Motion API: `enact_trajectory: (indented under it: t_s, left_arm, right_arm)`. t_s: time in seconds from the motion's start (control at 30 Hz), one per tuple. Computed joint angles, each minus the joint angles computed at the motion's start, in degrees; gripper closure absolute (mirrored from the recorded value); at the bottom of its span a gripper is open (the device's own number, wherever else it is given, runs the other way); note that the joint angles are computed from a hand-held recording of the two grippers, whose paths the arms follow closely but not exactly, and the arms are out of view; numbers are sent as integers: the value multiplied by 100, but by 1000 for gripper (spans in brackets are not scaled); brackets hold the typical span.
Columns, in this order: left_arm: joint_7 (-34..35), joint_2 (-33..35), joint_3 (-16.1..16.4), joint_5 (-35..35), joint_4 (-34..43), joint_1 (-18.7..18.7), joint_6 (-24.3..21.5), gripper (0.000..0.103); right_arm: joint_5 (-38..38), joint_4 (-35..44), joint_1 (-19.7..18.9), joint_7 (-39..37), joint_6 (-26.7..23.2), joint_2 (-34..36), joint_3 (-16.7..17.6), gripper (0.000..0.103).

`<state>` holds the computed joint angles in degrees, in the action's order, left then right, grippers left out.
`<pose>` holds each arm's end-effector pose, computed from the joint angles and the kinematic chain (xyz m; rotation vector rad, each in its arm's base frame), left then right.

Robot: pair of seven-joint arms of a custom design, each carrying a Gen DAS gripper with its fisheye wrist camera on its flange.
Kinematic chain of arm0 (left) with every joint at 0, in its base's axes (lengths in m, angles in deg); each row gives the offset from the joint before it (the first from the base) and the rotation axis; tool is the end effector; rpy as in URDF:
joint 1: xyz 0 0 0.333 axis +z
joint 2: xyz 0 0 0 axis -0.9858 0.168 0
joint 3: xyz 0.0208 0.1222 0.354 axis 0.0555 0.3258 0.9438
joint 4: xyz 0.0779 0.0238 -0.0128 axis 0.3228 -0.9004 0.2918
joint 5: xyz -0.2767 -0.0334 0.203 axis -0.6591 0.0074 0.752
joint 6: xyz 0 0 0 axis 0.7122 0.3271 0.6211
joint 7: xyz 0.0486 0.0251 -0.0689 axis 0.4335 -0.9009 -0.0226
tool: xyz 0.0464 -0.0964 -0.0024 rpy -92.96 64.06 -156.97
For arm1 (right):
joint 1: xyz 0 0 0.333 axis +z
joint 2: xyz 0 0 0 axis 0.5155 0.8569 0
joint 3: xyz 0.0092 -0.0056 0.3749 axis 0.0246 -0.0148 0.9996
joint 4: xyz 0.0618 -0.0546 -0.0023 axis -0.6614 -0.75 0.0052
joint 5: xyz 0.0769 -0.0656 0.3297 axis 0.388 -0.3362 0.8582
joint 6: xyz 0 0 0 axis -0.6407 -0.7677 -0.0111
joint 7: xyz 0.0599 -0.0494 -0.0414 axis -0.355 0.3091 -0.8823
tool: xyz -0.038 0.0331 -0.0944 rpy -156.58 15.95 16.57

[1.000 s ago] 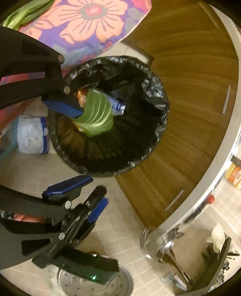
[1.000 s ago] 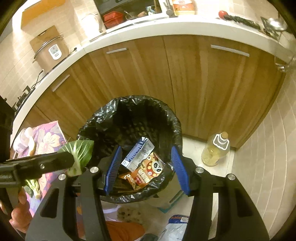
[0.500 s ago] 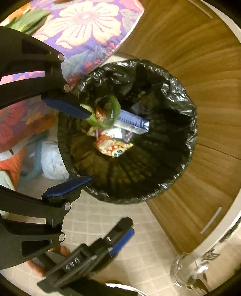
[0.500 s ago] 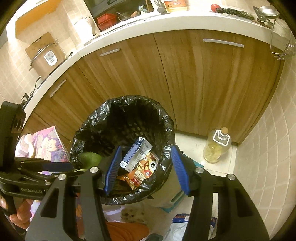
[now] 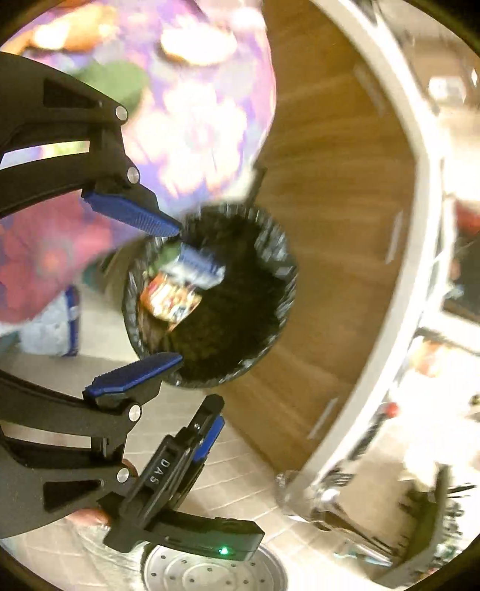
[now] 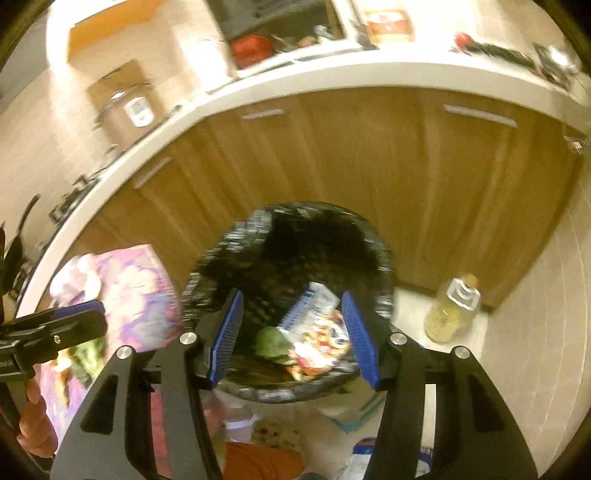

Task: Collect trash
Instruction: 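Grasp the orange peel strip with the left gripper while the right grasps the bok choy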

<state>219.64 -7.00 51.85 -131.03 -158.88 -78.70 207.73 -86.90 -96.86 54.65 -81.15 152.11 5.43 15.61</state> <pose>0.5882 -0.0887 0.4840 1.2089 -2.6851 1.0698 0.4472 0.2834 0.4369 -1.1196 2.0684 -0.5851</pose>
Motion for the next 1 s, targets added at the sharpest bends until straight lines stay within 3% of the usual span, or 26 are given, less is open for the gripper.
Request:
enact_trajectory:
  t_s: [0.23,0.43,0.57,0.7,0.8,1.0]
  left_arm:
    - [1051,-635,495,-1541,-550,727,432,35]
    - [1589,-815,858,-2190,-825,1083,1124,32]
    - [1634,-701,989,-2227,-874,1309,1183,30]
    - [1742,-495,954,-2267,-976,1411,1495,30]
    - [1799,-270,897,-2305,-959,1501,1470,30]
    - [1273,80,740,-1794,-858,1501,1572,30]
  right_arm:
    - [-475,1003,404,-442,15,509,167,51]
    - [-377,1913,820,-1150,173,1139,108,45]
    - [77,2523,1085,-1883,357,1630,13,45]
    - [695,3062,1251,-2727,471,2094,-62,44]
    - [990,3308,1417,-3112,407,2307,-188,40]
    - [1524,3518,1618,-3579,517,2578,-464,40]
